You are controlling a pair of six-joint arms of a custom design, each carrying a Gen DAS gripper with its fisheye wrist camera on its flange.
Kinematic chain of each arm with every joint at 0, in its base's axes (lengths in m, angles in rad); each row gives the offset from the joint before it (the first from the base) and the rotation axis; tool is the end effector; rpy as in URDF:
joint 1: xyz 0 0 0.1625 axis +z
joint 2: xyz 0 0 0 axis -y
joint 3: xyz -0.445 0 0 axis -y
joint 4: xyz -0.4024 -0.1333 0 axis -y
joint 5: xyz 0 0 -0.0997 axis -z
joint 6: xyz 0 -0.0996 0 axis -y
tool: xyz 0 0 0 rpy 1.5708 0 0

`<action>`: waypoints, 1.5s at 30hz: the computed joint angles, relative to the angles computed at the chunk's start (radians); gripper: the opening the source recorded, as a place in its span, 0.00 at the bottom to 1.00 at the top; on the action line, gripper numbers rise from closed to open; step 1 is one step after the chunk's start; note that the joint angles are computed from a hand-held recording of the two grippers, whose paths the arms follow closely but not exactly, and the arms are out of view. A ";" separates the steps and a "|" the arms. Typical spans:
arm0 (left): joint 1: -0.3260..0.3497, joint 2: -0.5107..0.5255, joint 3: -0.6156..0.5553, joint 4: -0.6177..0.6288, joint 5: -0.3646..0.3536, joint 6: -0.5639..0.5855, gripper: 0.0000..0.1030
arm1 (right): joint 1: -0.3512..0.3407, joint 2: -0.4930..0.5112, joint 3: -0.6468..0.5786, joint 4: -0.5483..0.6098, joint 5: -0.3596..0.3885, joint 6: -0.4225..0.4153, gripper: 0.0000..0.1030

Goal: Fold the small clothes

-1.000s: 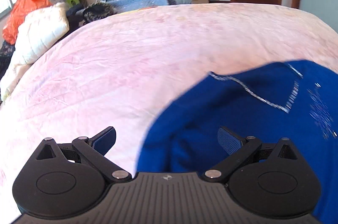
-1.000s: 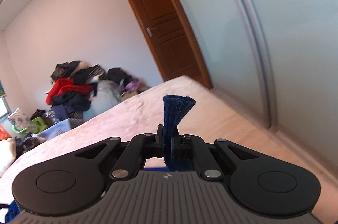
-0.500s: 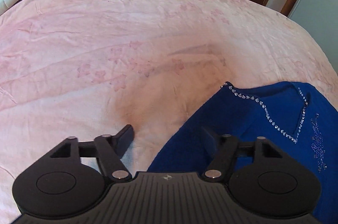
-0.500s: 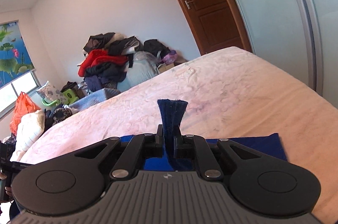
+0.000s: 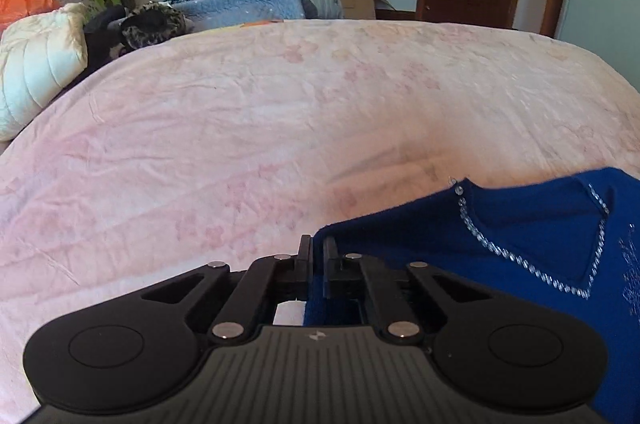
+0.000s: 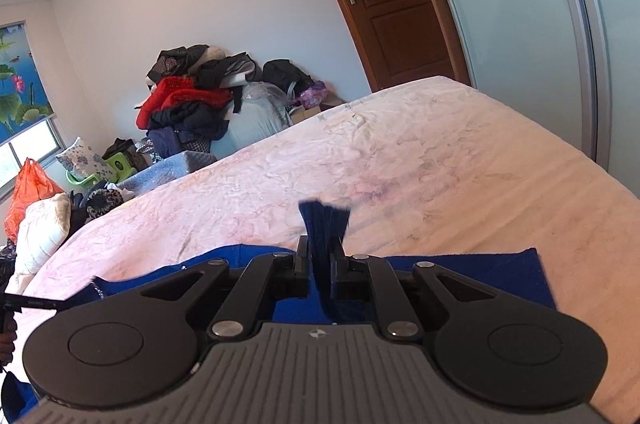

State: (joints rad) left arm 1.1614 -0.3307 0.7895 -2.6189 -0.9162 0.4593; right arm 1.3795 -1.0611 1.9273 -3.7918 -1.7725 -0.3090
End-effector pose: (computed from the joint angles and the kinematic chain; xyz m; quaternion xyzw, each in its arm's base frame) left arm -0.1837 -0.9106 0.1185 0.2966 0.8613 -0.2672 0.3144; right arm -0.0017 -0.6052 0.3208 -0.0174 -0.7776 0.5848 0.2304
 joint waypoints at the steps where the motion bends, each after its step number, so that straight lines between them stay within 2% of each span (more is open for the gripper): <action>1: -0.002 0.027 -0.040 -0.015 0.013 0.033 0.04 | 0.001 -0.002 0.001 -0.002 -0.005 -0.002 0.13; 3: -0.008 0.091 -0.119 -0.051 0.044 0.127 0.04 | 0.002 -0.003 0.001 -0.007 -0.013 -0.008 0.13; 5: -0.012 0.153 -0.217 0.039 0.096 0.131 0.06 | 0.003 -0.005 0.006 -0.011 -0.017 -0.009 0.13; 7: -0.016 0.178 -0.240 0.036 0.142 0.163 0.08 | 0.003 -0.009 0.010 -0.013 -0.013 -0.009 0.13; 10: -0.018 0.096 -0.102 -0.047 0.125 0.145 0.10 | 0.003 -0.009 0.018 -0.034 -0.018 -0.032 0.13; 14: -0.036 -0.032 0.133 -0.266 0.192 0.227 0.18 | -0.008 -0.033 0.032 0.020 -0.016 -0.041 0.15; 15: -0.043 -0.072 0.209 -0.330 0.195 0.255 0.29 | -0.006 -0.038 0.038 0.034 -0.020 -0.062 0.16; 16: -0.050 -0.111 0.285 -0.388 0.190 0.275 0.51 | -0.001 -0.038 0.044 0.041 -0.036 -0.106 0.20; 17: -0.056 -0.147 0.359 -0.444 0.182 0.290 0.67 | 0.005 -0.036 0.050 0.045 -0.050 -0.161 0.37; 18: -0.060 -0.177 0.424 -0.500 0.171 0.303 0.91 | 0.011 -0.031 0.058 0.037 -0.066 -0.218 0.51; 19: -0.066 -0.205 0.493 -0.566 0.154 0.323 0.95 | 0.017 -0.024 0.067 0.028 -0.081 -0.270 0.56; 20: -0.071 -0.227 0.551 -0.611 0.139 0.347 0.95 | 0.023 -0.023 0.074 0.036 -0.102 -0.307 0.63; 22: -0.082 -0.243 0.634 -0.683 0.130 0.418 0.95 | 0.033 -0.005 0.078 0.018 -0.161 -0.323 0.63; 23: -0.087 -0.239 0.665 -0.740 0.130 0.468 0.95 | 0.036 0.004 0.074 0.008 -0.206 -0.298 0.63; 24: -0.092 -0.230 0.692 -0.806 0.128 0.529 0.95 | 0.030 0.002 0.073 0.015 -0.226 -0.242 0.63; 25: -0.094 -0.224 0.717 -0.853 0.122 0.577 0.95 | 0.015 -0.009 0.079 0.026 -0.216 -0.161 0.63; 27: -0.092 -0.217 0.750 -0.901 0.111 0.630 0.95 | -0.027 -0.045 0.104 0.060 -0.150 0.033 0.62; 29: -0.082 -0.217 0.766 -0.899 0.107 0.646 0.95 | -0.072 -0.073 0.123 0.097 -0.053 0.184 0.59; 31: -0.072 -0.211 0.761 -0.906 0.117 0.661 0.95 | -0.104 -0.078 0.126 0.124 0.031 0.259 0.53; 32: -0.066 -0.214 0.766 -0.918 0.112 0.667 0.95 | -0.110 -0.072 0.120 0.124 0.046 0.270 0.46; 34: -0.054 -0.222 0.763 -0.914 0.104 0.652 0.95 | -0.110 -0.050 0.099 0.113 0.030 0.281 0.28; 35: -0.050 -0.231 0.760 -0.887 0.109 0.623 0.94 | -0.113 -0.046 0.093 0.110 0.037 0.291 0.14; 36: -0.047 -0.245 0.763 -0.851 0.111 0.584 0.80 | -0.121 -0.044 0.093 0.105 0.064 0.309 0.11; 37: -0.043 -0.263 0.766 -0.801 0.109 0.543 0.42 | -0.128 -0.044 0.094 0.100 0.089 0.325 0.10; 39: -0.038 -0.287 0.751 -0.675 0.137 0.441 0.15 | -0.134 -0.045 0.092 0.091 0.115 0.330 0.09; 40: -0.035 -0.295 0.748 -0.643 0.139 0.414 0.09 | -0.135 -0.051 0.089 0.092 0.119 0.329 0.09; 41: -0.031 -0.301 0.750 -0.639 0.132 0.414 0.08 | -0.135 -0.058 0.083 0.099 0.120 0.327 0.09; 45: -0.028 -0.321 0.768 -0.690 0.131 0.429 0.06 | -0.122 -0.087 0.062 0.090 0.092 0.296 0.09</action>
State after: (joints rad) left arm 1.1335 -0.6520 1.5573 -3.3092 -0.7848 0.8878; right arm 1.2572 -1.1485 1.9894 -3.7014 -1.6809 -0.0134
